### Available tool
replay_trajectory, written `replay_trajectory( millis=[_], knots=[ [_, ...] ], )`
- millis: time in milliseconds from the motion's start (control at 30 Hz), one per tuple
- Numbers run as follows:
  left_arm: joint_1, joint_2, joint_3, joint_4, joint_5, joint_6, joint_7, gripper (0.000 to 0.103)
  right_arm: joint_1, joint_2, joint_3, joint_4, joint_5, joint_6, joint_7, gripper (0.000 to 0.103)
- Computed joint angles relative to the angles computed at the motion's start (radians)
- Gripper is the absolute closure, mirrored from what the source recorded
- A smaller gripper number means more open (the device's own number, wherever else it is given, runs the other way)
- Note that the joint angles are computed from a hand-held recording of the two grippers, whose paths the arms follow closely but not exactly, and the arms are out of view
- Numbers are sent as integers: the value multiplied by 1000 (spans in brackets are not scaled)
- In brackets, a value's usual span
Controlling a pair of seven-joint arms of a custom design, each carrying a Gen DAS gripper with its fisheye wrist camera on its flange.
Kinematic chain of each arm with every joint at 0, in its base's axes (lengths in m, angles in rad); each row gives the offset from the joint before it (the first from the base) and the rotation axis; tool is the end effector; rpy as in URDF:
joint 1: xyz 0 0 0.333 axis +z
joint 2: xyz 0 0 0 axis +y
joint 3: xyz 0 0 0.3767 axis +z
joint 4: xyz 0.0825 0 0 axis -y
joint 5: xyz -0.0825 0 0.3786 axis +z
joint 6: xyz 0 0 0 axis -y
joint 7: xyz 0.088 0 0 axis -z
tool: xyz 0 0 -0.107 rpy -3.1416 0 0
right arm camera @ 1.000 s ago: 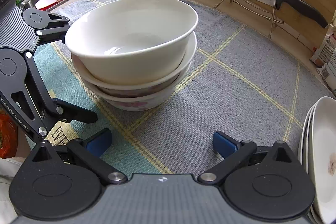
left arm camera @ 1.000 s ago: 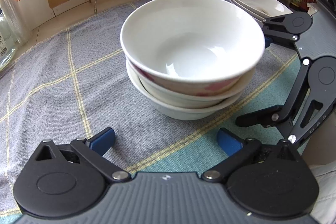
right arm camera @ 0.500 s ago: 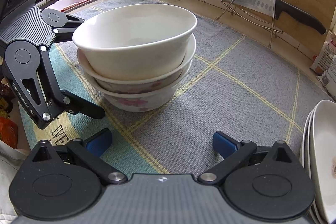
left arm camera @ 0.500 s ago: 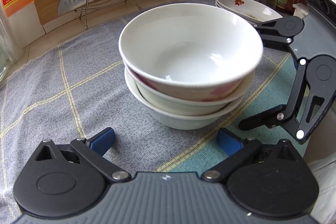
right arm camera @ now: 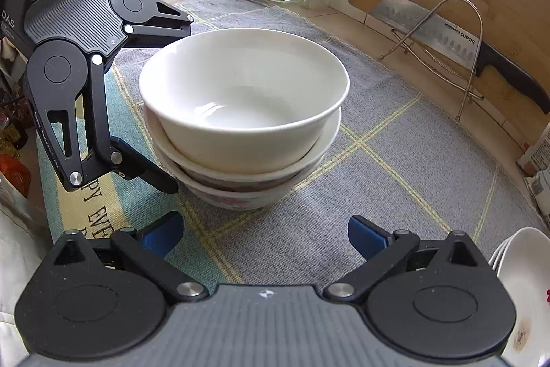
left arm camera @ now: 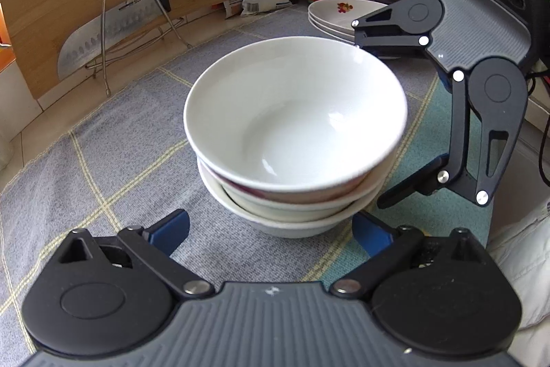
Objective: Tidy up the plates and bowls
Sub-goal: 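Grasp the three-bowl stack from opposite sides with both grippers, then carry the bowl stack with both grippers toward the white plate stack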
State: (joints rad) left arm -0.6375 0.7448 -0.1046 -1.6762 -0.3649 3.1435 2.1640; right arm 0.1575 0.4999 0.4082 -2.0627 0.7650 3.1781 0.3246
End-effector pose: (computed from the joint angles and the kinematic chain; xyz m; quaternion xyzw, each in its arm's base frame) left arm 0.5934 -0.4762 0.2980 -0.3007 0.8848 -0.3205 0.1548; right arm 0.5874 0.2664 0.3124 -0.8983 0.2982 -0.1602 0.2802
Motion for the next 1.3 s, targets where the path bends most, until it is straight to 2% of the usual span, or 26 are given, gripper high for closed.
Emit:
replay_trajectory(
  millis=[67, 200, 300, 367, 533, 667, 900, 1300],
  knots=[
    [55, 3, -63, 11, 15, -20, 49, 11, 1, 0, -3, 11, -16, -17, -13, 0],
    [155, 22, -178, 35, 33, -58, 173, 16, 15, -4, -22, 28, -35, -60, -46, 4],
    [203, 34, -233, 55, 22, -97, 252, 19, 54, -10, -69, 44, -49, -103, -49, 10],
    [217, 40, -249, 69, 11, -120, 292, 19, 79, -18, -99, 50, -60, -133, -50, 14],
    [243, 50, -274, 95, -31, -173, 366, 19, 122, -22, -159, 84, -79, -207, -41, 16],
    [248, 53, -276, 111, -61, -212, 402, 19, 135, -18, -182, 101, -79, -247, -32, 17],
    [242, 56, -255, 153, -84, -304, 428, 20, 154, -23, -205, 103, -78, -271, -13, 17],
    [239, 67, -247, 185, -102, -349, 460, 19, 175, -16, -228, 121, -113, -288, 29, 18]
  ],
)
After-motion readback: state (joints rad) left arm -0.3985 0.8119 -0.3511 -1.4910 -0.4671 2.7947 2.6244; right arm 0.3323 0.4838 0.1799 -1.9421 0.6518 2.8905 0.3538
